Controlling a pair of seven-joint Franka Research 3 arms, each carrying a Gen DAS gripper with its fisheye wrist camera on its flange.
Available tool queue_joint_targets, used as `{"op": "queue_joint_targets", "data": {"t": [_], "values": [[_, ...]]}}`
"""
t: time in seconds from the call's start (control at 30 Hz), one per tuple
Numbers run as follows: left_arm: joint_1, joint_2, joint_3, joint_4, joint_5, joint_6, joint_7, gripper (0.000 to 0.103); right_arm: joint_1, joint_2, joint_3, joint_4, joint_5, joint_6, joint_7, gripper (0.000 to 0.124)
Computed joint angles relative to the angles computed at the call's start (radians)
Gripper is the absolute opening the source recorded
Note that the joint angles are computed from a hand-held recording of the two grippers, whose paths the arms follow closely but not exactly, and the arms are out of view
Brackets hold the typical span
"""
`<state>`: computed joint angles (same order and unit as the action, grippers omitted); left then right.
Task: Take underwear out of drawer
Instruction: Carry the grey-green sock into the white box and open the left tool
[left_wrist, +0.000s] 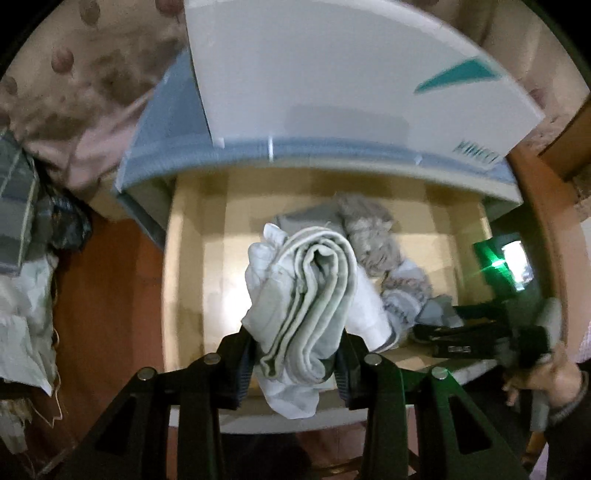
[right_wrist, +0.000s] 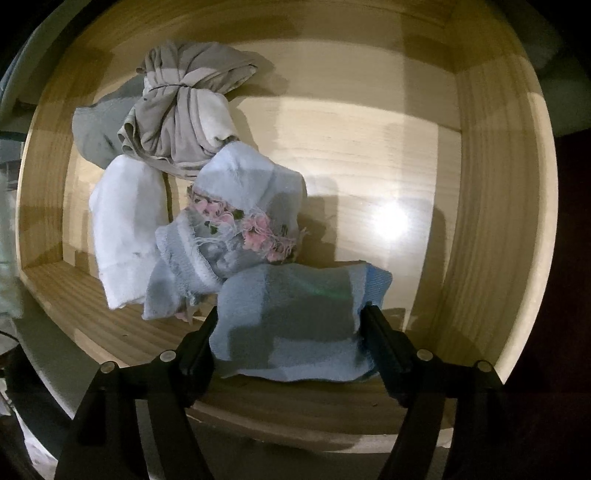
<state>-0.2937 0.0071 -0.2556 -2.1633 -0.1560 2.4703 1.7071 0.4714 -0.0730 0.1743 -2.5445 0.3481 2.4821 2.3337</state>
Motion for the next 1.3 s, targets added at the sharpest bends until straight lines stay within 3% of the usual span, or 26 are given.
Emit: {"op": "queue_joint_targets", "data": {"t": [0.33,0.6,0.67,0.93,1.13,1.3], "values": [[-0.008,-0.098,0.039,0.087,-0.128,0.051,0.14,0.036,0.009,0.046,0.005,0.037,-0.033,-0.011,0.011,0.072],[-0.006,0.033,0.015,0.311,-0.095,0.167,0.08,0.036,0.016,0.05,0.004,0.044,-0.034,-0.007,0.024,0.072],[0.0,0.091,0.004,0.388,-0.069,0.144,0.055,0.036,0.017,0.056,0.004,0.05,-0.036,-0.007,0.026,0.072],[-0.04,0.305,-0.006,0.597,0.23,0.059,-0.124,0.036,0.013,0.046,-0.001,0.041,-0.029,-0.008,0.01,0.072],[-0.07,0.396,0.001,0.686,0.33,-0.025,-0.187,0.037,0.004,0.019,-0.003,0.02,-0.021,-0.016,-0.006,0.072],[-0.065,0.418,-0.008,0.703,0.332,-0.054,-0.208,0.04,0.002,0.021,-0.003,0.018,-0.02,-0.013,-0.011,0.072]]}}
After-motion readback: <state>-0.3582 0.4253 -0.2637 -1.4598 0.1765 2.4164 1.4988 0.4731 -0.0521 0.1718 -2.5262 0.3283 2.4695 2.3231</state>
